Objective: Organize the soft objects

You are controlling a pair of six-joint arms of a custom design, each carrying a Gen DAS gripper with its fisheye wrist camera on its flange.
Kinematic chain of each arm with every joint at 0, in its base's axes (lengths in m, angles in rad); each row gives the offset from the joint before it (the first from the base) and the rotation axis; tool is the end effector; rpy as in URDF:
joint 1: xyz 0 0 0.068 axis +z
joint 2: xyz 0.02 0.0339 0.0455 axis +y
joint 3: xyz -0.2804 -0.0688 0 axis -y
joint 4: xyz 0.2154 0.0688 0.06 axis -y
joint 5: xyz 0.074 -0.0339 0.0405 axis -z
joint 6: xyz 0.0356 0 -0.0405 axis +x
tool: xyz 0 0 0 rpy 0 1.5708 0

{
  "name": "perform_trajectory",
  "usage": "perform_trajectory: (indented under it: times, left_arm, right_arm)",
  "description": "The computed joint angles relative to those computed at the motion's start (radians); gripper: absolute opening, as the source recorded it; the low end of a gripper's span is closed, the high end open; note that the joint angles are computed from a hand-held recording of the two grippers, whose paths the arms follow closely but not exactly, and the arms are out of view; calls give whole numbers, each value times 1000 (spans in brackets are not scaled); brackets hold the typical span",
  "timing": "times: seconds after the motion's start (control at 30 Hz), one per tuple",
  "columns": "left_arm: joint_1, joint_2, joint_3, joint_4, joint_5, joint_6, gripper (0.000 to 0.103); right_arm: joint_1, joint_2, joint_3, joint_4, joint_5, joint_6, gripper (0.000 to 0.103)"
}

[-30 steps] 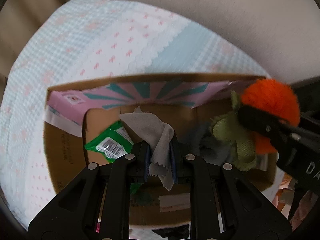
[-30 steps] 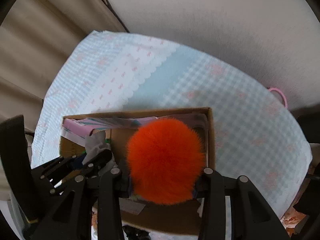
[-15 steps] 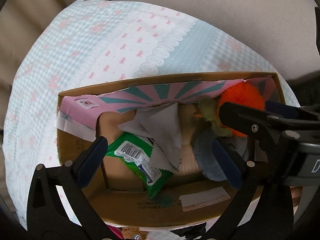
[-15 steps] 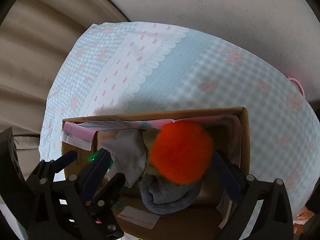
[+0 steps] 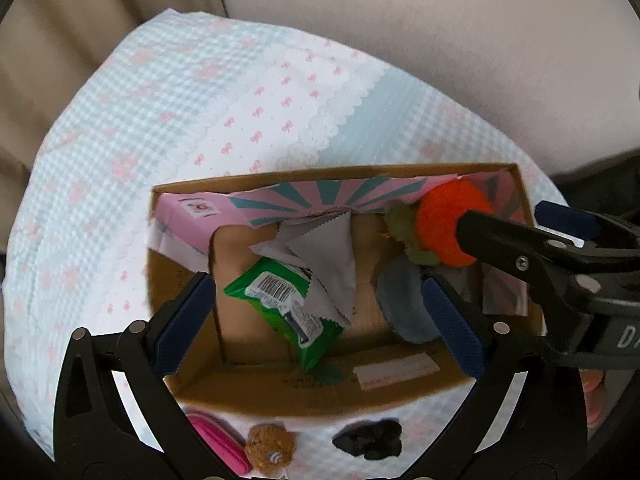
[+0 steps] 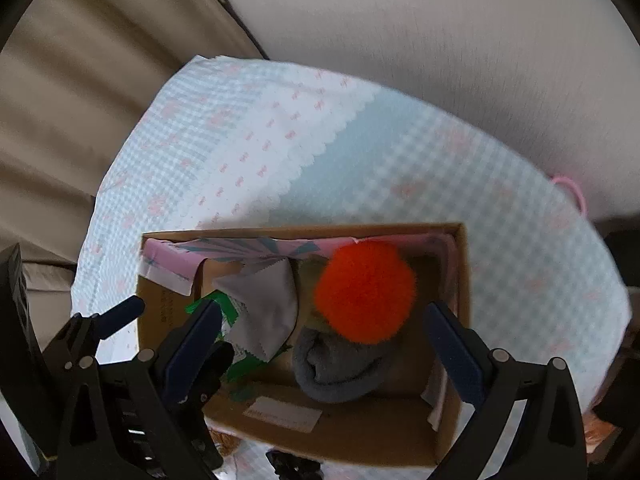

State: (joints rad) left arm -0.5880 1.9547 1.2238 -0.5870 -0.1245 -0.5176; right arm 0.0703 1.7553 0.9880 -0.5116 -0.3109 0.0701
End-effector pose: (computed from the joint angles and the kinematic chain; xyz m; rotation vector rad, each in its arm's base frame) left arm 0.2960 -0.1920 0.1685 0.0780 2.8603 -0.0392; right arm 0.2977 0.0319 0.1795 -0.0656 2.8358 0.4726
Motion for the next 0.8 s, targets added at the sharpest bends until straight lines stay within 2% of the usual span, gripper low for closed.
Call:
perform_trajectory:
  times: [0.23,0.47,0.67,0.77,0.8]
  left_arm:
    - [-40,-216,-12,-123,-55,-23,103]
    - [-126,-448,48,-349,-155,-77,103]
    - [-301,-618,145,-605,-302,-259,103]
    - [-446,-662,218,-768,-414,-402,103]
    - [-503,-672,243,-829,-448,-459,103]
  right_arm:
    - [32,-248,37,-178,65,15,101]
    - [73,-490,133,-396,155,65,101]
    - [135,-693,233,-596,236,142,101]
    - [262,-775,309,-708,349,236,101]
    - [347,-799,343,-758,418,296,101]
